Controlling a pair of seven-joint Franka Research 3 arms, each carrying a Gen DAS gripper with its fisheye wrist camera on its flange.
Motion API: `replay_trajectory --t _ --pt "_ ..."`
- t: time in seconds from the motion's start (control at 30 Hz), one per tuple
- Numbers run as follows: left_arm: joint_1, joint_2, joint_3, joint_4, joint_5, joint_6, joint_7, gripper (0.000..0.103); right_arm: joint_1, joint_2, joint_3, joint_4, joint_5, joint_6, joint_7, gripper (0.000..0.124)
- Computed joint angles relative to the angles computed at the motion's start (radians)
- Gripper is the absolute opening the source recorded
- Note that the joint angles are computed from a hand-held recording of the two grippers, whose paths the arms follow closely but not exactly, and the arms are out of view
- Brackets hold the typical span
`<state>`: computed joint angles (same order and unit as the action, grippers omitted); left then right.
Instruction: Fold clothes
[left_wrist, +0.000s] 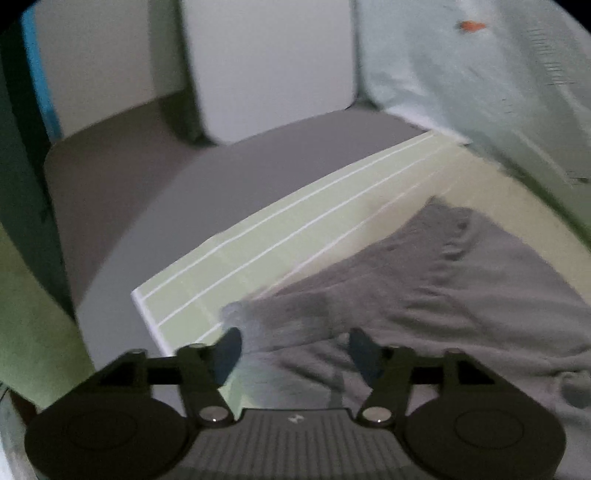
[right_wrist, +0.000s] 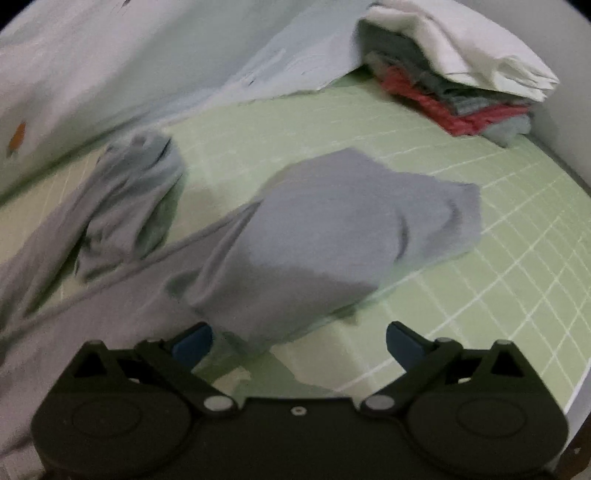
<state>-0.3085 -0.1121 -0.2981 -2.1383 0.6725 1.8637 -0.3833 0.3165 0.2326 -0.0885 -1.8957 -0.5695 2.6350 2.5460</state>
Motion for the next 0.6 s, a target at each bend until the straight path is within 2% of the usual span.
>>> replay_trajectory --t 0.1,0.3,0.37,0.47,0.5,0.6 --pt "-0.007 0.052 -0.007 0.075 0.033 -0.017 0.017 0.077 -0.011 -0.012 -0.037 -0.014 -0.056 0.044 0.092 0.102" --pt "-0.038 0.144 0.003 0.197 0.089 0.016 0.045 0.078 -0.075 0.007 -0.078 0.008 -0.070 0.059 0.185 0.100" --pt "-0.051 0.176 0.007 0.239 0.099 0.034 0.060 0.079 -0.108 0.020 -0.066 0.014 -0.027 0.126 0.130 0.095" --pt "-0.073 0.230 0.015 0.308 0.104 0.052 0.104 0.080 -0.159 0.051 -0.031 0.028 0.102 0.247 -0.041 0.092" --pt "-0.080 0.245 0.019 0.327 0.103 0.061 0.118 0.080 -0.164 0.071 -0.018 0.051 0.133 0.258 -0.101 0.092" --pt "-0.098 0.287 0.032 0.376 0.100 0.090 0.159 0.080 -0.151 0.144 -0.005 0.155 0.190 0.212 -0.224 0.085"
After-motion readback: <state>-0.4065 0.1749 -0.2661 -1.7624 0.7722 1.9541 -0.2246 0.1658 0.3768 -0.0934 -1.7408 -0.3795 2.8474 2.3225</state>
